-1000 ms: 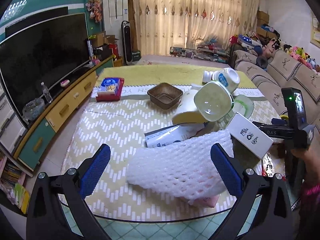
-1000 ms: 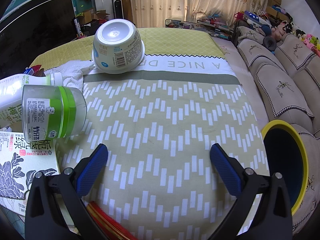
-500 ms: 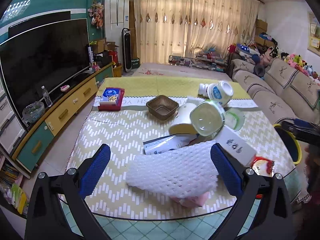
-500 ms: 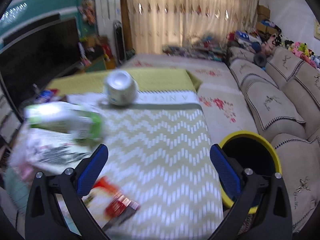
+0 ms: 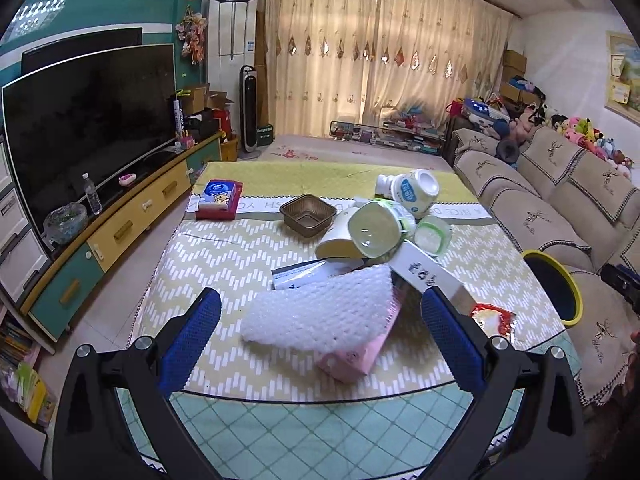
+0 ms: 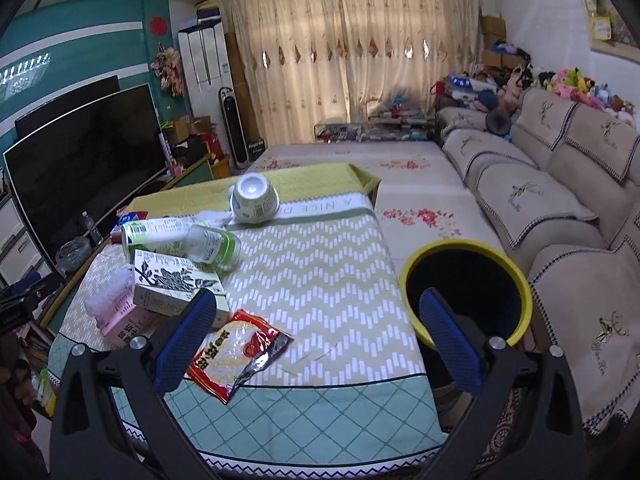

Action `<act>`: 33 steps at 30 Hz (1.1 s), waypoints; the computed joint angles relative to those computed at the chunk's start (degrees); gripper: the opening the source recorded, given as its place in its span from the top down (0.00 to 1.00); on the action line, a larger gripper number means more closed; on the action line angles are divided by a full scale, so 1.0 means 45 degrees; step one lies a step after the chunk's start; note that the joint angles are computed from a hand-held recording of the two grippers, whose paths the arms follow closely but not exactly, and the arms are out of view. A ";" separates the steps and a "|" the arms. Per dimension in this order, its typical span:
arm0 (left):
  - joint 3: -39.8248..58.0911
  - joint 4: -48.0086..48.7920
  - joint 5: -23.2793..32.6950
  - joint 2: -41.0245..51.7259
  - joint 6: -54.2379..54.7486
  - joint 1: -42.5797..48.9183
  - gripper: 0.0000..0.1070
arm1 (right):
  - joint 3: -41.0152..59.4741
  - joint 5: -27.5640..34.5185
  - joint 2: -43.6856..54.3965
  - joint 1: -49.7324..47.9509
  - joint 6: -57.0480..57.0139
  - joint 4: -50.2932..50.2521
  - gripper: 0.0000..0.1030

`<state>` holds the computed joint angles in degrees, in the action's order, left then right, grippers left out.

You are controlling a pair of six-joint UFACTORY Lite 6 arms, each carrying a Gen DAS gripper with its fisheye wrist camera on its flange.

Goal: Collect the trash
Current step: 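Move the right tool toward the clear green-rimmed plastic cup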

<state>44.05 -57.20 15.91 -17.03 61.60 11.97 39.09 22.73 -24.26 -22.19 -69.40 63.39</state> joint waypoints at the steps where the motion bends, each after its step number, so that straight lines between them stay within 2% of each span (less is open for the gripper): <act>1: -0.0076 0.0177 0.0052 -0.0180 -0.0130 0.0025 0.08 | -0.0150 -0.0023 -0.0425 0.0046 0.0129 -0.0091 0.06; 4: -0.0456 0.0909 -0.0047 -0.0920 -0.0762 -0.0038 0.08 | -0.0150 -0.0063 -0.0850 0.0075 0.0473 -0.0443 0.06; 9: -0.0492 0.0720 0.0339 -0.1218 -0.0552 0.0298 0.08 | -0.0111 0.0044 -0.1108 0.0184 0.1055 -0.1081 0.06; 18: -0.0322 0.1341 0.0371 -0.1477 -0.1235 0.0046 0.08 | 0.0051 -0.0249 -0.0318 0.0728 0.0348 -0.0395 0.06; 23: 0.0139 0.1001 0.0303 -0.0869 -0.0848 0.0287 0.08 | 0.1294 -0.0627 0.1954 0.1661 -0.0517 0.0570 0.06; 28: 0.0863 0.0312 -0.0058 0.0494 -0.0048 0.0333 0.08 | 0.3801 -0.1283 0.5695 0.3650 -0.0997 0.1259 0.06; 31: 0.1358 -0.0126 -0.0280 0.1384 0.0397 0.0255 0.08 | 0.6069 -0.1359 0.8368 0.4681 -0.0111 0.0465 0.06; 33: 0.1852 -0.0558 -0.0292 0.2174 0.0832 0.0242 0.08 | 0.7863 -0.1279 1.0107 0.5118 0.1533 -0.1025 0.07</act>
